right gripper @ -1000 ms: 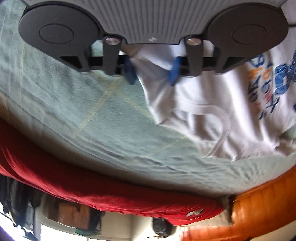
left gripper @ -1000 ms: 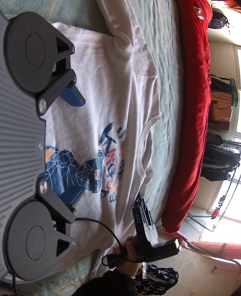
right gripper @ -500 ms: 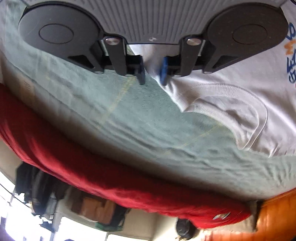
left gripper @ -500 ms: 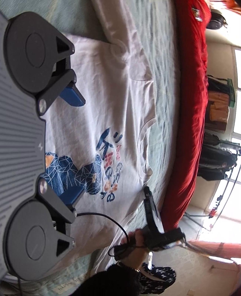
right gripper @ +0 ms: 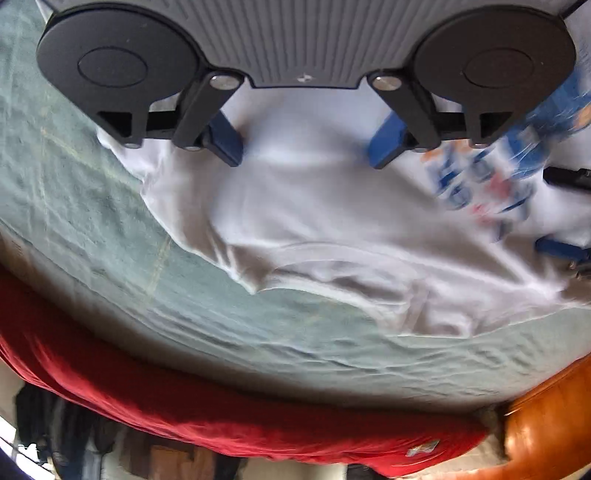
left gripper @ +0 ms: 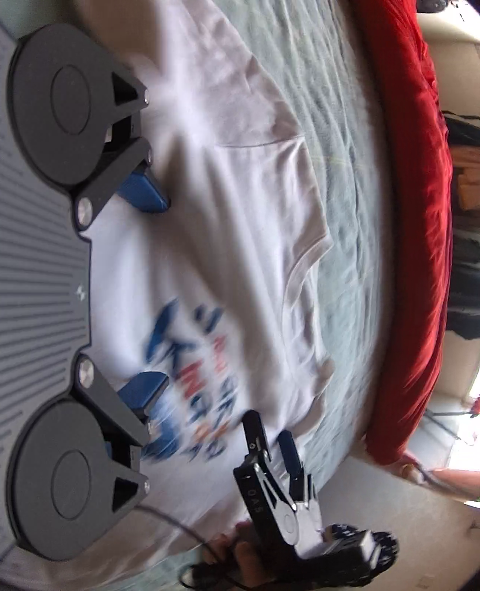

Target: Fold clothes

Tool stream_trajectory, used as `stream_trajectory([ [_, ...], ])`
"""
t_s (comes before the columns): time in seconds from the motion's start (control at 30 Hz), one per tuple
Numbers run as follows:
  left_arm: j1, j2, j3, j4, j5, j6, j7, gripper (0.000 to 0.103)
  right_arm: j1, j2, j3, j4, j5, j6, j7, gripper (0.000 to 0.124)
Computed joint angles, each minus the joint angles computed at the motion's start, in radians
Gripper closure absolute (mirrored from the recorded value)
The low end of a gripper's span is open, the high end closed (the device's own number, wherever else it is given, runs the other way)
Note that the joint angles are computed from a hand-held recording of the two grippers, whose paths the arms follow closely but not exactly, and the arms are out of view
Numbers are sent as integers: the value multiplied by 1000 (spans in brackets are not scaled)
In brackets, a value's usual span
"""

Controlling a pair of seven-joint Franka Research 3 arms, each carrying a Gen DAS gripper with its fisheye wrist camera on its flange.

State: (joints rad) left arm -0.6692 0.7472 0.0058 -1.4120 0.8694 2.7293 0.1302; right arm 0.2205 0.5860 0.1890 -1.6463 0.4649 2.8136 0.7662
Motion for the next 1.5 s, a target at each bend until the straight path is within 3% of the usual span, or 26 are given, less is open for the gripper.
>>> stream_trajectory([
  [0.07, 2, 22, 11, 40, -13, -26, -17, 10, 18, 72, -11, 79, 2, 54, 34, 26],
  [0.2, 41, -6, -51, 36, -81, -46, 90, 10, 5, 91, -6, 129, 12, 17, 105, 25],
  [0.27, 35, -65, -26, -32, -44, 13, 79, 10, -12, 79, 9, 125, 29, 5, 115, 26],
  [0.33, 31, -110, -2, -71, -2, 33, 70, 10, -87, 19, 89, 42, 106, 5, 25, 26],
  [0.4, 39, -121, 9, -52, 20, -28, 96, 12, -143, -35, 147, -31, 204, 10, -68, 26],
  [0.47, 78, -89, -4, 3, 11, -73, 170, 20, -184, -82, 188, -88, 306, 15, -163, 26],
  [0.53, 121, -45, -25, 62, -21, -102, 259, 46, -224, -129, 225, -139, 412, 12, -261, 26],
  [0.63, 184, 40, -64, 157, -114, -129, 426, 48, -246, -174, 248, -189, 535, 12, -375, 26],
  [0.73, 206, 91, -86, 209, -189, -160, 582, 47, -245, -211, 240, -226, 609, 3, -460, 26],
  [0.83, 206, 92, -80, 190, -239, -131, 612, 51, -225, -229, 217, -246, 651, 4, -527, 26],
  [0.87, 209, 87, -83, 178, -257, -117, 617, 58, -213, -232, 206, -251, 659, 12, -538, 26],
  [0.93, 173, 83, -47, 178, -232, -121, 618, 92, -183, -228, 177, -247, 655, 16, -531, 26],
  [1.03, 125, 84, 1, 192, -180, -138, 591, 98, -151, -226, 143, -243, 676, 12, -547, 26],
  [1.1, 97, 96, 48, 218, -139, -150, 507, 98, -136, -224, 128, -236, 710, 4, -570, 26],
  [1.27, 97, 143, 56, 297, -122, -209, 439, 97, -76, -216, 69, -219, 729, -7, -552, 26],
  [1.37, 93, 60, 57, 181, -91, -162, 349, 79, -55, -226, 42, -226, 709, -20, -522, 26],
  [1.4, 76, 30, 71, 140, -54, -136, 298, 67, -51, -229, 34, -228, 697, -28, -507, 26],
  [1.47, 107, -16, 29, 63, -17, 3, 290, 51, -40, -223, 13, -218, 653, -45, -448, 25],
  [1.5, 150, -6, -32, 64, -71, 46, 365, 45, -30, -209, 0, -202, 611, -55, -404, 24],
])
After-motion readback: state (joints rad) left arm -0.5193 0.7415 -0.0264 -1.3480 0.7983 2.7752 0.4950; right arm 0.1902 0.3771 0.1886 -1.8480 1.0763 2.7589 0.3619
